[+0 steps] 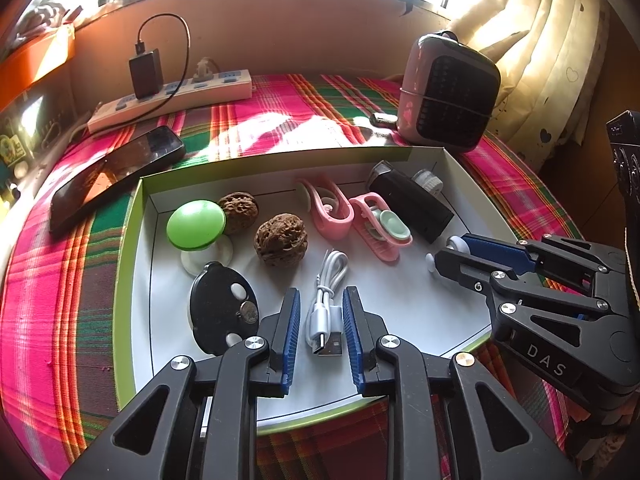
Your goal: Organize objects
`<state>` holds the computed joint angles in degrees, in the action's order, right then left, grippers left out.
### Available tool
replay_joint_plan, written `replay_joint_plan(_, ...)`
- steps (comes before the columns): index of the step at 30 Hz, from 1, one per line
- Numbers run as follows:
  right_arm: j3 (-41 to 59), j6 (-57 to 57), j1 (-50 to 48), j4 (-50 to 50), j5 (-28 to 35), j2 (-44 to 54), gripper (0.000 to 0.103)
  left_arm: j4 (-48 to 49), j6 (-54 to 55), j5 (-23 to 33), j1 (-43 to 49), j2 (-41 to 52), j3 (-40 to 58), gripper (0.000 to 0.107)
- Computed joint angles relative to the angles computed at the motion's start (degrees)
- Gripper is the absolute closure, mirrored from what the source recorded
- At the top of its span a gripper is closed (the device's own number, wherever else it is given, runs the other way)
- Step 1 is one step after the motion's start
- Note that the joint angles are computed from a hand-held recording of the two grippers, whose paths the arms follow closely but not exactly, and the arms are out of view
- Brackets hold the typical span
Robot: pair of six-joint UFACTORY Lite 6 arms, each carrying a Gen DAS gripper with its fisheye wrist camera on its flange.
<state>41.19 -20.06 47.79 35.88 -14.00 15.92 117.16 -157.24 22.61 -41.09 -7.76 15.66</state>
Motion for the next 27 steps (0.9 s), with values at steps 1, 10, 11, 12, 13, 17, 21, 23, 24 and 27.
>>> replay_joint_plan(1, -0.2, 0.4, 0.0, -0.2, 0.0, -0.2, 0.079, -0.6, 0.3, 0.1, -0.1, -0.1, -0.1, 0.084)
replay_joint_plan(10, -2.6, 2.4, 0.9, -0.6, -0.8, -3.3, 0.068, -14.0, 10.6, 2.9, -4.8, -4.0, -1.5, 0.073)
replay_joint_plan(11, -3.0, 2.0, 1.1, 0.2, -1.0, -3.8, 0.068, -16.1, 11.9, 3.5, -5.7, -4.7, -1.8, 0.073)
replay_joint_plan(12, -3.4, 1.7, 1.4, 0.8, -1.1, -4.4, 0.068, -17.9, 13.1, 4.2, -6.7, -5.1, -2.0, 0.073)
replay_joint_plan(13, -4.0, 1.6, 1.7, 1.3, -1.1, -5.1, 0.068, -19.9, 14.3, 4.9, -7.7, -5.8, -2.3, 0.073)
replay_joint_plan(17, -6.1, -0.9, 3.7, 5.4, -2.3, -8.0, 0.064, -28.6, 19.4, 7.9, -11.8, -10.2, -4.0, 0.073)
replay_joint_plan(21, -8.8, -2.9, 6.3, 9.7, -3.9, -11.5, 0.06, -36.7, 22.9, 12.9, -17.9, -14.8, -5.7, 0.073)
replay_joint_plan(23, -10.1, -5.0, 7.9, 13.0, -4.9, -13.1, 0.06, -40.1, 23.6, 15.3, -21.0, -16.6, -6.3, 0.073)
replay_joint_plan(24, -10.7, -6.3, 8.9, 15.0, -5.5, -13.8, 0.06, -42.0, 23.8, 16.8, -22.9, -17.4, -6.5, 0.073)
replay_joint_plan(27, -12.6, -12.0, 11.9, 23.1, -7.4, -16.0, 0.059, -46.3, 22.5, 20.9, -28.5, -19.0, -7.4, 0.073)
